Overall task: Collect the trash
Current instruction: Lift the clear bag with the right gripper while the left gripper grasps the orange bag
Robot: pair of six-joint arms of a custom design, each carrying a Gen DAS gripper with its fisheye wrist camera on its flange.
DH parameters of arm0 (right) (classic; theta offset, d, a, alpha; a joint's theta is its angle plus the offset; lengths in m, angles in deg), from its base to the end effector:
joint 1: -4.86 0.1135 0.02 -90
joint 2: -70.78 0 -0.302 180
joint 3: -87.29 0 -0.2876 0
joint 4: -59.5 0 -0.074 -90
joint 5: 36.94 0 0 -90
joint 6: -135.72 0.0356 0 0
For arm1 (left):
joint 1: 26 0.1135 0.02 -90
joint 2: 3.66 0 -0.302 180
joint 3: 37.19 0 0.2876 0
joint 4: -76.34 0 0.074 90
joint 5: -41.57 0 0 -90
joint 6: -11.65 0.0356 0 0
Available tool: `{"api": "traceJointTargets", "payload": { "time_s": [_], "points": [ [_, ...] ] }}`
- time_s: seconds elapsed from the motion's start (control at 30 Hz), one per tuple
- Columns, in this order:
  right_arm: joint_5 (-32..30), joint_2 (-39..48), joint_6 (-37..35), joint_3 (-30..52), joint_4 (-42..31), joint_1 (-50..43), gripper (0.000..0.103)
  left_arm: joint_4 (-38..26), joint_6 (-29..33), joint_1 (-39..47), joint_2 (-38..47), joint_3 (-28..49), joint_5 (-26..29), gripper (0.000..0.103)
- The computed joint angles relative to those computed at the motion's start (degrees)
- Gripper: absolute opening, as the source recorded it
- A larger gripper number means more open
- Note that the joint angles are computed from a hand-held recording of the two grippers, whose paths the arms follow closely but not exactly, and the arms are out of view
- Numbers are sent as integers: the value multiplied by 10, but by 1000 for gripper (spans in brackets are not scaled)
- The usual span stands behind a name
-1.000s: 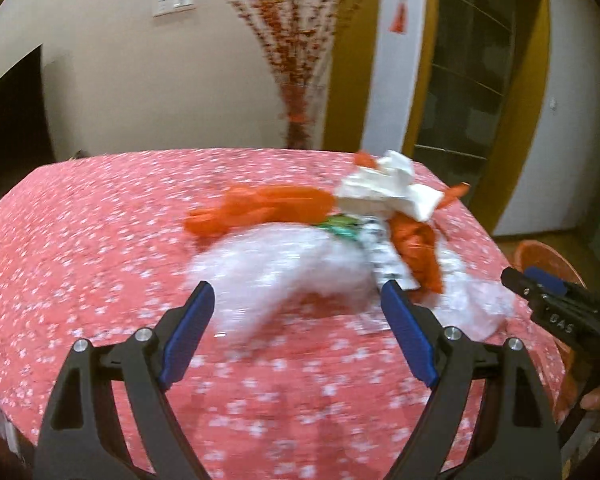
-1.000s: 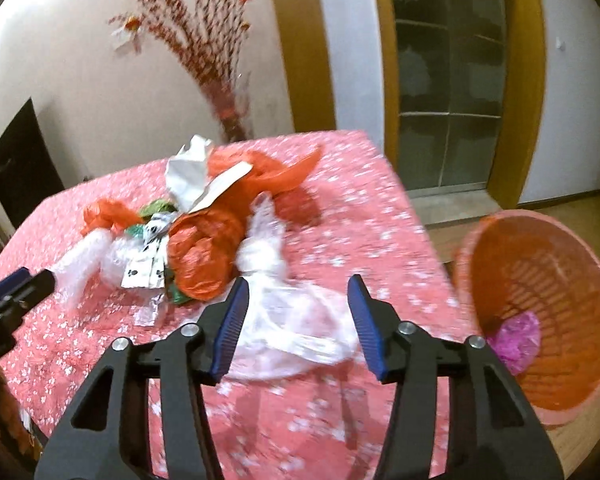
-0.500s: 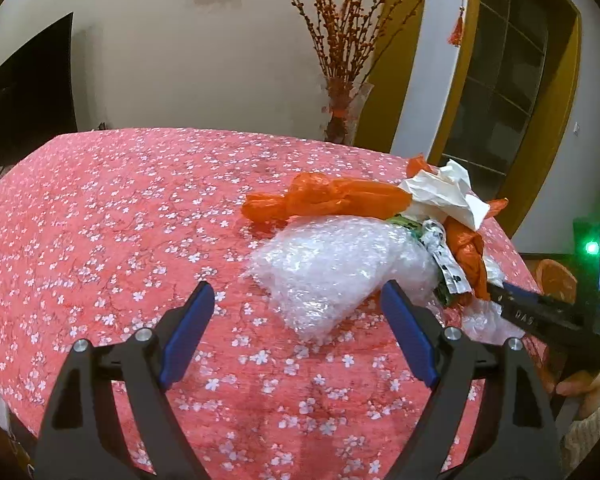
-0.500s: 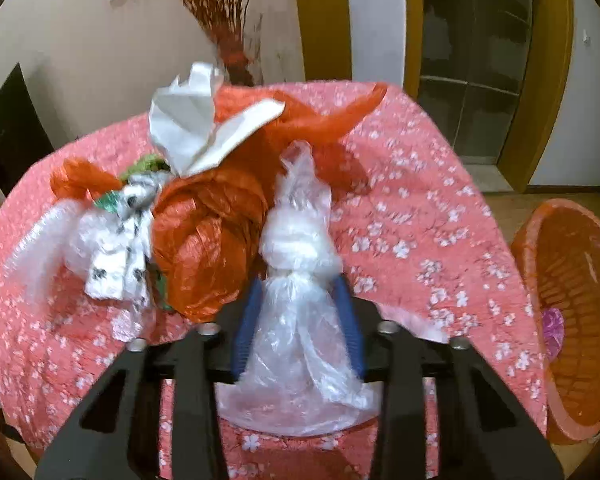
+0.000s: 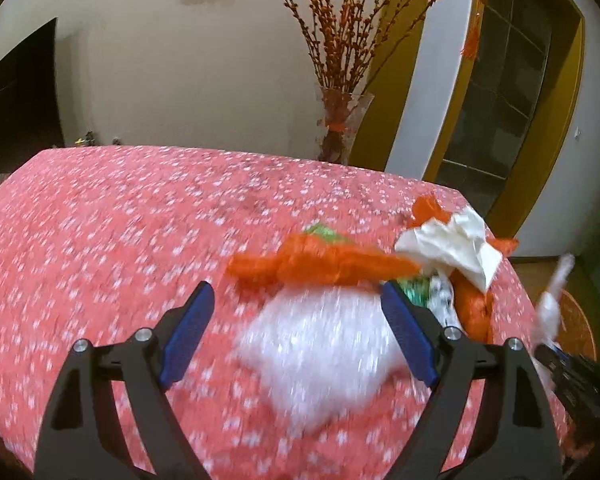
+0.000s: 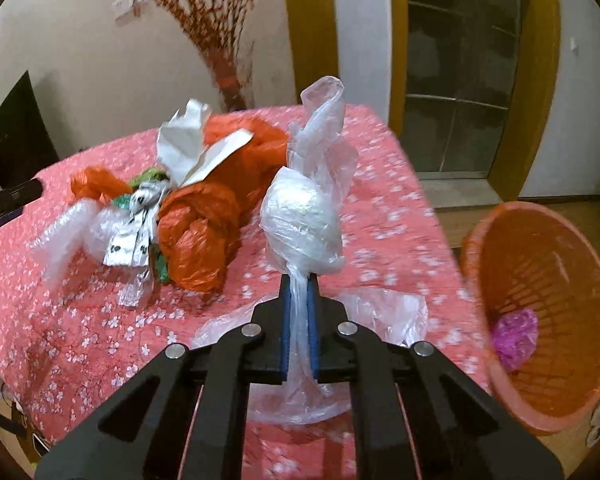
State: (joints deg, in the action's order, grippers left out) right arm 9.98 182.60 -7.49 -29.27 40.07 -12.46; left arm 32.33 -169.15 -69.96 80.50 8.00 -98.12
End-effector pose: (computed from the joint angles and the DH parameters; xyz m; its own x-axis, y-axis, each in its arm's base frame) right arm 0.3519 -0.0843 0.0863 -0.5063 -0.4548 -0.7327 -0.7252 0.6843 0.0763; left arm 0.1806 -0.1365 0.1368 -0.3720 -0.5399 -0.7551 -0.7197 0.6815 -0.1328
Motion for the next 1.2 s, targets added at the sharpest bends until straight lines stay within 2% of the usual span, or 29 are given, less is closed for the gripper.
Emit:
{"api": "traceJointTargets", "payload": {
  "time_s": [0.1, 0.2, 0.3, 0.33, 0.4, 0.47, 0.5, 0.6, 0.77, 1.2],
  "points": [
    [-6, -2, 2, 8, -3, -10, 7, 84, 113, 76, -14, -13, 40, 83],
    [-4, 4, 7, 14, 1, -11, 7, 146, 193, 142, 1, -12, 80, 83],
    [4, 13, 15, 14, 15, -6, 7, 177, 237, 184, 30, -7, 121, 81],
    [4, 12, 12, 12, 14, -8, 7, 186, 246, 191, 37, -8, 133, 78],
    [5, 8, 7, 9, 13, -12, 7, 207, 259, 204, 50, -13, 164, 63],
    [5, 13, 6, 15, 9, -14, 7, 224, 258, 207, 52, -25, 181, 59],
    [6, 14, 8, 17, 8, -13, 7, 234, 256, 207, 53, -31, 187, 52],
    [2, 12, 8, 16, 5, -16, 7, 248, 254, 204, 54, -42, 195, 39],
    [-11, 5, 0, 14, 0, -25, 7, 207, 231, 182, 39, -32, 161, 33],
    [-81, -28, -20, 32, -42, -82, 7, 56, 169, 93, -23, 41, 62, 33]
  ]
}}
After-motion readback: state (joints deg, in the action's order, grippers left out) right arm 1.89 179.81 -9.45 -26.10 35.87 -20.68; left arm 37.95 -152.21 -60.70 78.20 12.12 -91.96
